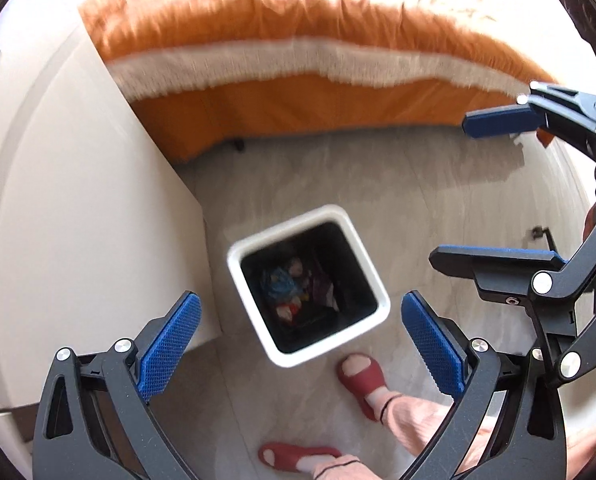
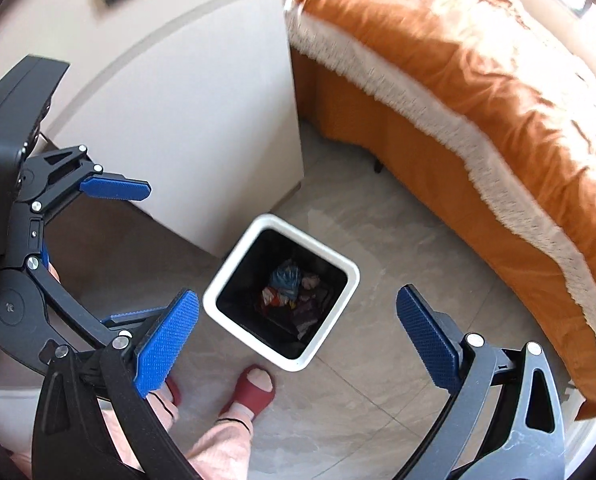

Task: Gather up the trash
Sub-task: 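Move both open tools back to the desk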

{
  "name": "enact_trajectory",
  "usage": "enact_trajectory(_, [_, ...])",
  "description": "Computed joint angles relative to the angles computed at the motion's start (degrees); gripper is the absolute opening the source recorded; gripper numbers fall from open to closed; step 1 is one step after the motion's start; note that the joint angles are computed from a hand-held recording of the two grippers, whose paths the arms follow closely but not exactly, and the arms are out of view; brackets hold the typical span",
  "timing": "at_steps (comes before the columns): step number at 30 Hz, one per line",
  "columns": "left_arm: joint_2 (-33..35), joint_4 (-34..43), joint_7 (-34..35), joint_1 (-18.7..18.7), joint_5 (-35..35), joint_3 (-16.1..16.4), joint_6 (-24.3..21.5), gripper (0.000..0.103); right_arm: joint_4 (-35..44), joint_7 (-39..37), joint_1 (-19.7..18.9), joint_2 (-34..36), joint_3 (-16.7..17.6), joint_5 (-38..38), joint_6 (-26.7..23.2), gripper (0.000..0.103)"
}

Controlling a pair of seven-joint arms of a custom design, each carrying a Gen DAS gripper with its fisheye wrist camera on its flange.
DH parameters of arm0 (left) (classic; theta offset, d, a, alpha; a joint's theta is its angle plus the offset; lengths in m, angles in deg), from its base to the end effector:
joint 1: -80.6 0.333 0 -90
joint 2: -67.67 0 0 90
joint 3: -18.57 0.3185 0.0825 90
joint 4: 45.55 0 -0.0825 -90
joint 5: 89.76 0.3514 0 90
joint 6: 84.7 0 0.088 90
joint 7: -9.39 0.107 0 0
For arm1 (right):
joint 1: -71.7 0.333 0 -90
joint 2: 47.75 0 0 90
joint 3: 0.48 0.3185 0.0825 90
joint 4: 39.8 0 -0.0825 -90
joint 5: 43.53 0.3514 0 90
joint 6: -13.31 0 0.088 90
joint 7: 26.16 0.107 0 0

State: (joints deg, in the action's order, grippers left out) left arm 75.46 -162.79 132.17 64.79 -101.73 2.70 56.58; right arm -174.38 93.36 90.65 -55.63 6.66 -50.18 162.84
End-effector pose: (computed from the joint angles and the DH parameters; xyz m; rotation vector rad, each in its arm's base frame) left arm 0.4912 -0.2969 0.4280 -0.8920 2.8938 -0.5122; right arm 0.4399 0.2198 0.4508 -1.9932 1.9330 -0.2925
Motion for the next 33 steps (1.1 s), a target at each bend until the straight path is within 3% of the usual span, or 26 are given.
enact_trajectory(8, [-9.17, 3.43, -4.61, -0.53, -2.41, 0.85, -2.04, 0.099, 3.25, 7.28, -2.32, -10.54, 2.18, -5.76, -3.65, 0.099])
enact_trajectory(16, [-16.45, 5.80, -14.98, 0.44, 2.48, 2.53, -2.16, 0.099, 10.20, 6.00, -2.28, -11.48, 3.12, -6.08, 0.54, 0.099])
enact_trajectory(26, [-23.44, 7.18, -25.23, 6.08, 11.79, 5.57, -1.65, 0.098, 28.70, -4.71, 2.92, 0.69, 3.35, -1.90, 4.27, 0.099])
enact_trajectory(33, [-25.08, 8.68, -25.26, 11.28, 12.53, 9.94, -1.51, 0.098, 51.28, -8.27, 9.38, 15.86, 3.81, -4.56, -1.20, 0.099])
